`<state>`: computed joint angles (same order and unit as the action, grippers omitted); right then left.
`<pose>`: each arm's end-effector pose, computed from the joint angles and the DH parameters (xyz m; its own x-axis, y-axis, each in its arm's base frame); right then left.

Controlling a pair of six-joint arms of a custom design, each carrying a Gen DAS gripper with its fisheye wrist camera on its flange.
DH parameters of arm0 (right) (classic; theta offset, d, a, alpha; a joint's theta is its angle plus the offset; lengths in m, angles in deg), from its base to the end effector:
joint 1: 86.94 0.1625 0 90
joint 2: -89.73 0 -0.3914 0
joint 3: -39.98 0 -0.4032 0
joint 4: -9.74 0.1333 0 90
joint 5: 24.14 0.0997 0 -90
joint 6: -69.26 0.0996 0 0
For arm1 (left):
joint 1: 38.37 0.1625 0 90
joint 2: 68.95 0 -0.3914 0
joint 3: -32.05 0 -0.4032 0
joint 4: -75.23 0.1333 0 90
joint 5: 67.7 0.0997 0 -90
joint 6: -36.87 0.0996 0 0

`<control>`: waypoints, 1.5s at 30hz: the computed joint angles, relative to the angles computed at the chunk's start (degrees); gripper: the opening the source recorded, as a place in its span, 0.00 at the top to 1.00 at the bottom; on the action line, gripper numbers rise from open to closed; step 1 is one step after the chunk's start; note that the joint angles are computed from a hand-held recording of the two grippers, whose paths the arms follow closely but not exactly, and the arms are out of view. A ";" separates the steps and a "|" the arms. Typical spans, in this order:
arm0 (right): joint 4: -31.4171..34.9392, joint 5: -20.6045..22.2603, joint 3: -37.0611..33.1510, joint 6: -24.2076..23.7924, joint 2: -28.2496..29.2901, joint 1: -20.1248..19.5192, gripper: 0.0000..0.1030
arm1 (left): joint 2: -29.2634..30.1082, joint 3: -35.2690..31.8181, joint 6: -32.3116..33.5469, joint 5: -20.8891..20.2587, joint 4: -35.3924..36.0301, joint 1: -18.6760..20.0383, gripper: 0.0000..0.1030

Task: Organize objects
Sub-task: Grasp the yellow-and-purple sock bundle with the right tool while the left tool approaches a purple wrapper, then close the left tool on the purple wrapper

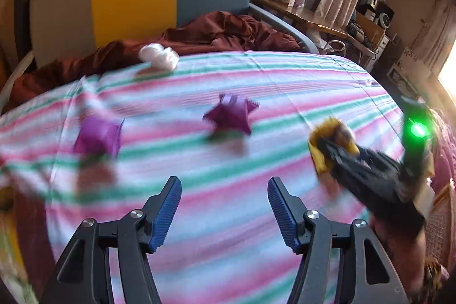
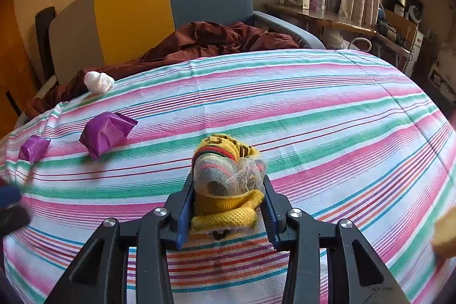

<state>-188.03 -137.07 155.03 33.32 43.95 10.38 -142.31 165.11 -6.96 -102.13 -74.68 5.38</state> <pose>0.1639 -0.5343 0.0562 -0.7061 -0.3558 0.6122 -0.6350 0.7008 -0.3250 -0.1511 -0.4429 0.1334 -0.7839 -0.1858 -0.5925 0.2488 0.7802 -0.5738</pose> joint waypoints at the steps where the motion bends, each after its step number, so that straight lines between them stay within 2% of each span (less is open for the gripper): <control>1: 0.05 0.21 0.04 0.16 -0.06 -0.11 0.58 | 1.68 -1.83 1.63 0.26 -0.59 1.26 0.38; 3: 0.20 0.58 0.13 0.50 -0.18 -0.30 0.58 | 4.59 -3.74 7.19 0.68 -5.87 2.77 0.37; 7: 0.92 1.34 0.18 1.16 -0.46 -0.65 0.57 | 9.33 -8.21 16.10 0.91 -11.09 5.61 0.36; 12: 0.77 1.76 0.28 1.59 -0.50 -0.81 0.57 | 13.78 -12.69 20.60 2.13 -12.00 8.10 0.36; 20: 0.59 2.20 0.36 1.87 -0.59 -1.00 0.57 | 18.96 -14.06 28.95 3.15 -22.56 9.19 0.36; 25: 0.48 2.61 0.54 2.21 -0.73 -1.17 0.57 | 19.32 -15.30 27.76 2.19 -19.03 10.22 0.39; 28: 0.72 2.95 0.57 2.56 -0.89 -1.30 0.57 | 19.40 -14.87 28.74 1.81 -20.90 10.24 0.42; 33: 0.65 3.07 0.59 2.60 -0.90 -1.35 0.57 | 19.69 -14.48 28.91 2.59 -22.96 10.18 0.55; 36: 0.74 3.30 0.55 2.85 -0.91 -1.42 0.57 | 19.68 -14.10 29.14 2.79 -24.42 10.17 0.59; 41: 0.77 3.63 0.63 3.03 -1.01 -1.56 0.57 | 20.11 -13.76 30.71 3.12 -26.55 9.79 0.62; 45: 0.73 3.87 0.73 3.09 -1.11 -1.66 0.57 | 21.48 -13.22 33.86 5.69 -30.87 8.43 0.63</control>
<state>-187.30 -133.21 155.77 36.41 42.84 8.72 -120.83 151.89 26.89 -96.43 -105.55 13.81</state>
